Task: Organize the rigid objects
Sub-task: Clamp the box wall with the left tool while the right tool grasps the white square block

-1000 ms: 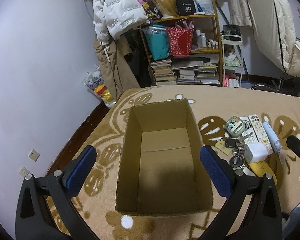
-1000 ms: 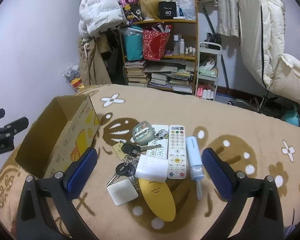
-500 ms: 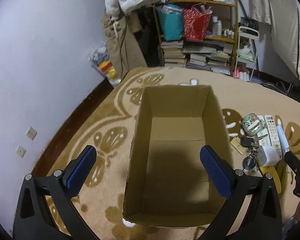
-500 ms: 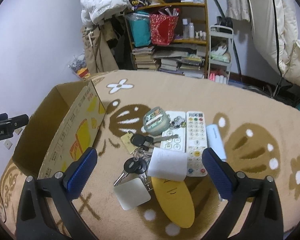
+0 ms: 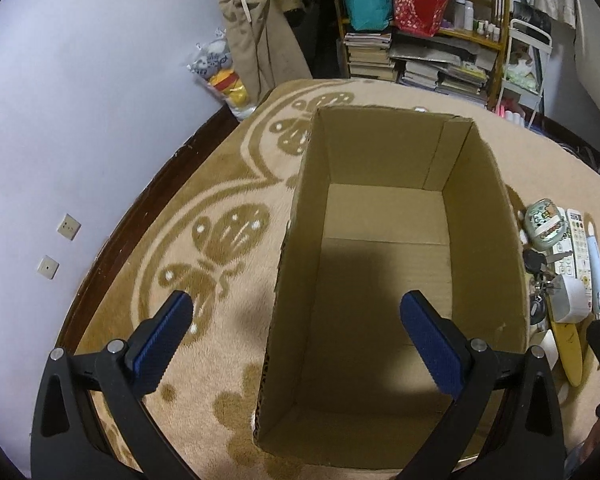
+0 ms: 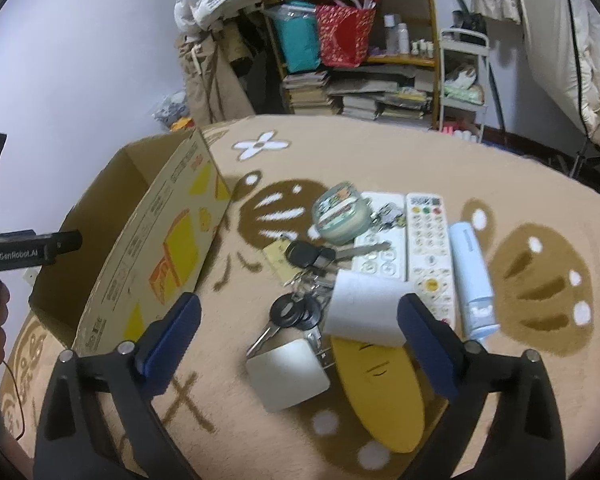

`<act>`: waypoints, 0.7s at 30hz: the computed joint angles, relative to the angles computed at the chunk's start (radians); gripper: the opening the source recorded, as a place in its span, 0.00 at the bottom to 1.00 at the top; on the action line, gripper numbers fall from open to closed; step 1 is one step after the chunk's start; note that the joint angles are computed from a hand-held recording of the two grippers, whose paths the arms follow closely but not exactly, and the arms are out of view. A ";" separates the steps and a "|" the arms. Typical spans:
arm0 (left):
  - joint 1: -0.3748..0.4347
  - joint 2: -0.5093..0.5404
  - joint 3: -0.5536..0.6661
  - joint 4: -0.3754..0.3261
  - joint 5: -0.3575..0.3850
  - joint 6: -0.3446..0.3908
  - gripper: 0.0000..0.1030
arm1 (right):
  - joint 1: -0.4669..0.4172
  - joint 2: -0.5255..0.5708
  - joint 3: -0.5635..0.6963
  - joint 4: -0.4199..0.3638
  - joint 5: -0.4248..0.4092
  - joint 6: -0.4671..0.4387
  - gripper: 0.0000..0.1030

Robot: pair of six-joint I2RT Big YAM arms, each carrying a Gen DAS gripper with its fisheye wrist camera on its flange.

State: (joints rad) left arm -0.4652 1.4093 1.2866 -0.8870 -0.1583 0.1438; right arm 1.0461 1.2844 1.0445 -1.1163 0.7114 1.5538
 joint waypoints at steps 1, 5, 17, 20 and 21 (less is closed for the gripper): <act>0.001 0.004 0.003 -0.006 -0.003 -0.002 1.00 | -0.002 0.003 -0.004 0.017 -0.012 -0.011 1.00; 0.005 0.015 0.014 -0.031 -0.018 -0.014 1.00 | -0.006 0.016 -0.016 0.058 -0.031 -0.055 0.97; 0.025 0.049 0.039 -0.083 0.008 -0.030 0.85 | -0.034 0.063 -0.034 0.115 -0.139 -0.106 0.85; 0.027 0.062 0.044 -0.097 0.022 -0.036 0.77 | -0.041 0.070 -0.039 0.118 -0.165 -0.104 0.75; 0.028 0.065 0.046 -0.100 0.022 -0.038 0.72 | -0.042 0.071 -0.042 0.122 -0.172 -0.105 0.73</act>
